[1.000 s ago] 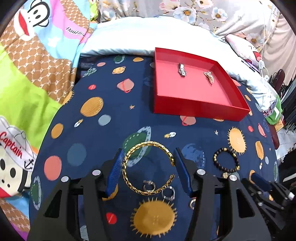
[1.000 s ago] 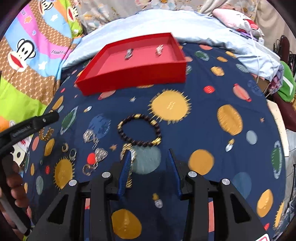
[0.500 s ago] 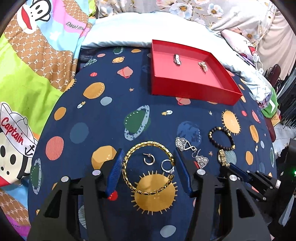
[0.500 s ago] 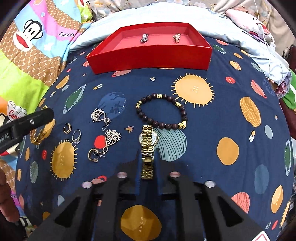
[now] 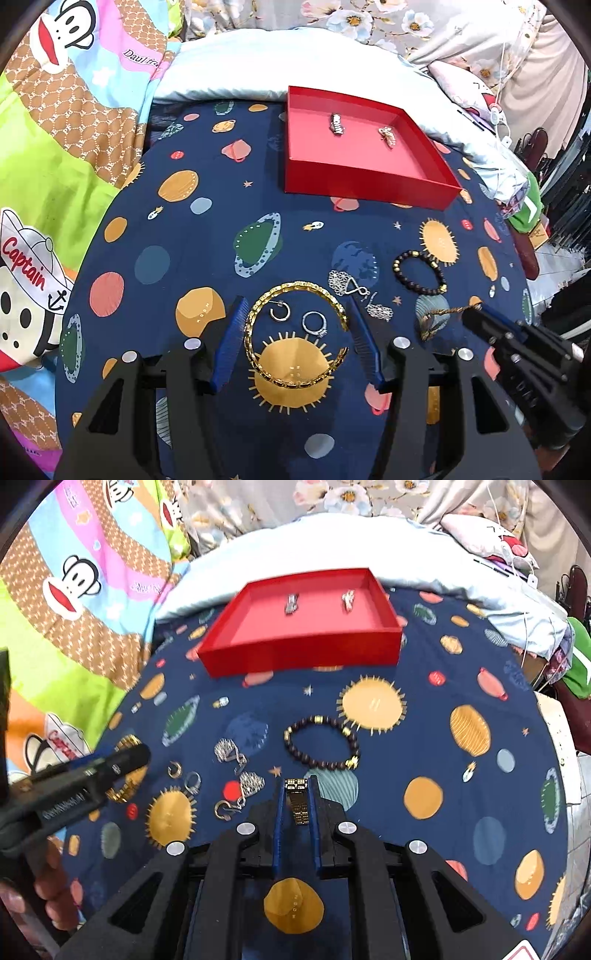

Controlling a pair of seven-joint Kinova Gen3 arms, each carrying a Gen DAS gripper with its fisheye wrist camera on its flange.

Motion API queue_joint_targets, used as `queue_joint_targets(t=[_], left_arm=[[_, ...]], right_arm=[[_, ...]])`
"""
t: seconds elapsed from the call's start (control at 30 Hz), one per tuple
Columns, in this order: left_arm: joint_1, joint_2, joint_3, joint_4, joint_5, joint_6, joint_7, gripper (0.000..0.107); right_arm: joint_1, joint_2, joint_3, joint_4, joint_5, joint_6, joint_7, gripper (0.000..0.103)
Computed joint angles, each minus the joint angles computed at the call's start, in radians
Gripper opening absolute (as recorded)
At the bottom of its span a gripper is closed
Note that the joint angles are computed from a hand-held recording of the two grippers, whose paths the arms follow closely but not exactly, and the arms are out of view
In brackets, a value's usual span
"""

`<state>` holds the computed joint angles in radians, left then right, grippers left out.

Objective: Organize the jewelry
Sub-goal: 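Grasp the gold wristwatch with the right tool while the left tool holds the bangle, then carry the bangle and gold watch into the red tray and open both tools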

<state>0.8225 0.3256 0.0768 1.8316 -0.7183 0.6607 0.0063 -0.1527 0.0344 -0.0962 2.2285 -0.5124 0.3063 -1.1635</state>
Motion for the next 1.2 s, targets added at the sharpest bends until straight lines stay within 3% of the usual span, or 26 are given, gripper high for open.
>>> queue_joint_targets(t=[0.33, 0.57, 0.73, 0.97, 1.2], left_arm=[[-0.027, -0.029, 0.015, -0.026, 0.001, 0.008, -0.05, 0.053], [-0.109, 0.0, 0.01, -0.14, 0.038, -0.009, -0.227, 0.053], [-0.158, 0.086, -0.022, -0.315, 0.108, -0.001, -0.419, 0.053], [-0.296, 0.291, 0.018, -0.638, 0.28, 0.054, -0.703, 0.053], [-0.356, 0.476, -0.006, -0.9, 0.44, 0.136, -0.827, 0.053]], right_arm=[[0.007, -0.054, 0.056, -0.07, -0.005, 0.083, 0.034, 0.011], [0.041, 0.022, 0.047, -0.223, -0.014, 0.099, 0.079, 0.011], [0.074, 0.148, 0.009, -0.422, 0.021, 0.123, 0.045, 0.011], [0.059, 0.374, -0.014, -0.723, 0.13, 0.209, -0.088, 0.011], [0.055, 0.569, -0.041, -0.931, 0.204, 0.232, -0.205, 0.011]])
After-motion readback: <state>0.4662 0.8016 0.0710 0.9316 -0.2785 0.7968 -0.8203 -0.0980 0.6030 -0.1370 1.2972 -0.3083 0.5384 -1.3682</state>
